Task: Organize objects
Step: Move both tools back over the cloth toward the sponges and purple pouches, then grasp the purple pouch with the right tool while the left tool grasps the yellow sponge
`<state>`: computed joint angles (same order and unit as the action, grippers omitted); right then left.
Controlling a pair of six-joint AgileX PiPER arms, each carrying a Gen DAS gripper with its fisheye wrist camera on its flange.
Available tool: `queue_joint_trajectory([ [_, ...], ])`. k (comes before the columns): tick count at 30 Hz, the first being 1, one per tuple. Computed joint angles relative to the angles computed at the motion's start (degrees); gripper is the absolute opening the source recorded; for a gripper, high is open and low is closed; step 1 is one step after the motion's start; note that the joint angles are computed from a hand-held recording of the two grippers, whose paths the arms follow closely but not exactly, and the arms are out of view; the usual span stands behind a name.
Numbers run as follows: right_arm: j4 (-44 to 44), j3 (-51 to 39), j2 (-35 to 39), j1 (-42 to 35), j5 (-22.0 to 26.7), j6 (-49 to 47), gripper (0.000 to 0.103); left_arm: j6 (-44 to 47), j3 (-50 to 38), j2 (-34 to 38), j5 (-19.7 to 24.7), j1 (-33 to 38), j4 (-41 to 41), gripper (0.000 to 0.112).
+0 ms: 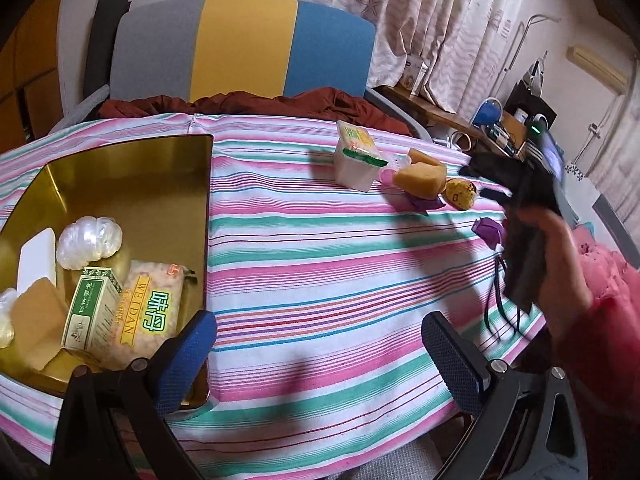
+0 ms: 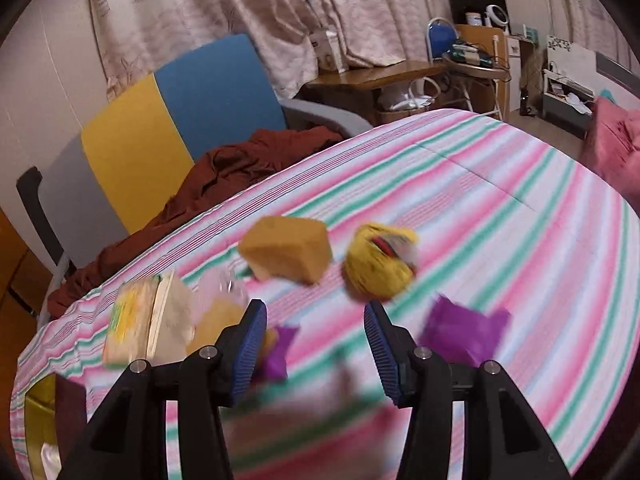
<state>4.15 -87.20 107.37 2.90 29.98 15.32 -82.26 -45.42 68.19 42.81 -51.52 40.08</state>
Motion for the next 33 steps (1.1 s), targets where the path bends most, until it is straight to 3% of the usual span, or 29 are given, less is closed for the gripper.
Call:
queue_joint_trajectory([
  [2,-2.7,-5.5,3.8,0.9,3.3,1.2,0.051,-0.7,-0.1,-0.1,1.2,-0.7,0.6,0.103],
  [4,0.7,-9.7,6.9,1.4,7.7,-5.6,0.051,-0.4,-0.1,-0.1,1.0,-0.2,0.3,0.103],
  [6,5.1,-7.2,6.1,1.5,8.2,-12.9,0.051,-0.5,-0.1,0.1,0.6,0.3,0.3,0.103],
  [12,21.1,19.5,-8.3,3.0,-2.9,-32.2,0.051,0.8,0.1,1.4,-1.9,2.3,-1.4,0.103],
  [15,21.4,22.9,-10.9,2.7,-6.8,-29.5,0.051,1.9,0.1,2.0,-3.0,2.7,-2.6,0.103],
  [17,19.9,19.4,-9.5,2.0,-7.2,-26.1,0.051,2.0,0.2,2.1,-3.1,2.6,-2.7,0.103],
  [20,10.0,10.5,-4.3,3.0,-4.3,-15.8,0.051,0.9,0.4,1.6,-2.6,2.3,-2.2,0.103],
  [26,1.1,-2.3,5.5,5.6,2.7,-10.7,0.051,0.5,0.3,1.2,-1.7,2.2,-1.2,0.103],
  [29,-0.2,-2.0,6.7,5.8,2.0,-9.8,0.051,1.6,-0.4,1.8,-2.1,2.4,-1.5,0.103],
  [33,10.4,3.8,4.6,3.2,-2.8,-18.2,0.049,3.3,-2.5,4.2,-3.1,3.1,-2.1,0.103],
])
